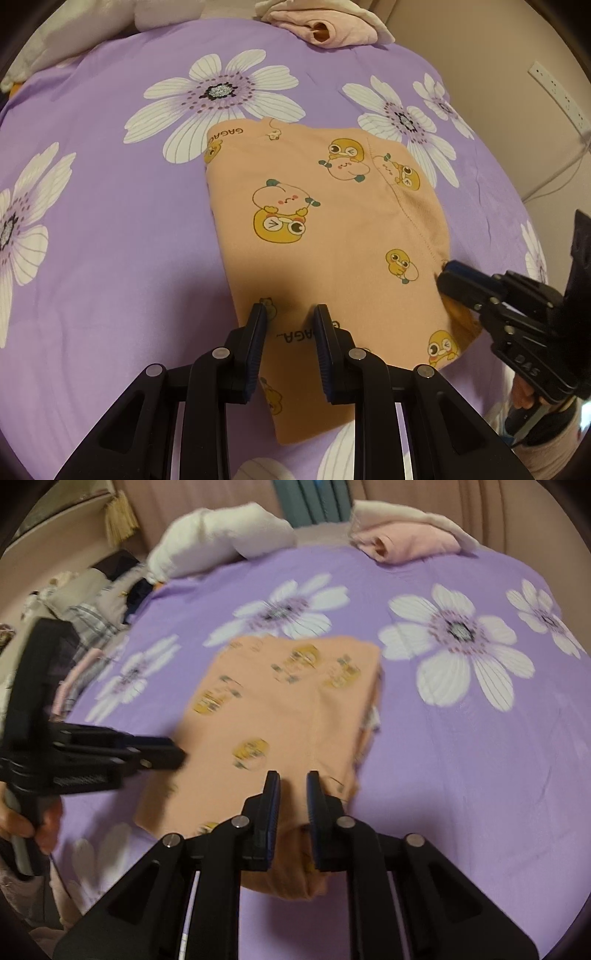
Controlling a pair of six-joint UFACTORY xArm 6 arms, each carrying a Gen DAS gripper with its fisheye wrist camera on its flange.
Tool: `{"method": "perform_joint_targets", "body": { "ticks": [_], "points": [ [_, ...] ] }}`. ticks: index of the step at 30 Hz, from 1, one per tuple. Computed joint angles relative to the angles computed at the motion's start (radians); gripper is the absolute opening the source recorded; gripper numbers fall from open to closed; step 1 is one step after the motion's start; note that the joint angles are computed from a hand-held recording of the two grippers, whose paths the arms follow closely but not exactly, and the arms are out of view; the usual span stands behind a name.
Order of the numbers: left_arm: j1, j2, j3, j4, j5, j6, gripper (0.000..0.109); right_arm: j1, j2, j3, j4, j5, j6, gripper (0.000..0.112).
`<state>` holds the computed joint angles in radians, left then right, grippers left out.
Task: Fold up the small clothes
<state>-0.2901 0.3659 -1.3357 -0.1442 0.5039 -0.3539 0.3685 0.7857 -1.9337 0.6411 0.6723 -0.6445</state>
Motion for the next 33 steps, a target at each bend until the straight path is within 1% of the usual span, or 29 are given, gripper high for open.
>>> {"method": "perform_joint_targets", "body": {
  "ticks": [3, 5, 7, 10, 12, 15, 16, 17, 20, 23, 24, 26, 28, 31, 32, 33],
  "points": [
    [-0.001, -0.003, 0.007, -0.007, -0.008, 0.003, 0.023, -0.007, 0.003, 0.012, -0.07, 0.003, 0.062, 0.015],
    [-0.005, -0.012, 0.023, -0.004, -0.018, 0.001, 0.023, -0.016, -0.007, 0.033, -0.062, 0.015, 0.069, 0.015],
    [-0.01, -0.031, 0.048, 0.016, -0.024, -0.006, 0.023, -0.018, -0.03, 0.071, -0.05, -0.001, 0.06, 0.019],
    [-0.018, -0.06, 0.086, 0.049, -0.028, -0.027, 0.023, -0.02, -0.071, 0.126, -0.018, -0.029, 0.031, 0.019],
    [-0.022, -0.075, 0.112, 0.038, -0.036, -0.018, 0.023, -0.017, -0.112, 0.171, 0.053, -0.06, -0.04, 0.019],
    [-0.028, -0.08, 0.137, 0.016, -0.039, -0.009, 0.023, -0.012, -0.142, 0.196, 0.17, -0.066, -0.142, 0.019],
    [-0.03, -0.078, 0.139, 0.021, -0.039, -0.016, 0.023, -0.009, -0.143, 0.195, 0.183, -0.064, -0.155, 0.019],
    [-0.032, -0.076, 0.143, 0.02, -0.041, -0.021, 0.023, -0.005, -0.136, 0.188, 0.173, -0.06, -0.147, 0.019],
    [-0.037, -0.086, 0.162, 0.006, -0.056, -0.024, 0.027, 0.006, -0.101, 0.162, 0.057, -0.05, -0.046, 0.019],
    [-0.037, -0.1, 0.187, -0.042, -0.068, 0.004, 0.029, 0.005, -0.081, 0.156, -0.019, -0.019, 0.02, 0.016],
    [-0.036, -0.106, 0.195, -0.061, -0.074, 0.014, 0.032, 0.002, -0.085, 0.165, -0.017, -0.018, 0.018, 0.016],
    [-0.035, -0.122, 0.217, -0.089, -0.082, 0.023, 0.036, -0.007, -0.098, 0.185, 0.034, -0.012, -0.019, 0.016],
    [-0.035, -0.133, 0.23, -0.095, -0.086, 0.022, 0.039, -0.02, -0.111, 0.194, 0.079, 0.008, -0.045, 0.02],
    [-0.035, -0.145, 0.241, -0.105, -0.088, 0.017, 0.042, -0.037, -0.123, 0.202, 0.129, 0.033, -0.065, 0.031],
    [-0.032, -0.148, 0.245, -0.119, -0.089, 0.019, 0.044, -0.042, -0.129, 0.208, 0.141, 0.033, -0.065, 0.041],
    [-0.029, -0.151, 0.25, -0.139, -0.092, 0.026, 0.053, -0.047, -0.132, 0.21, 0.153, 0.038, -0.063, 0.047]
  ]
}}
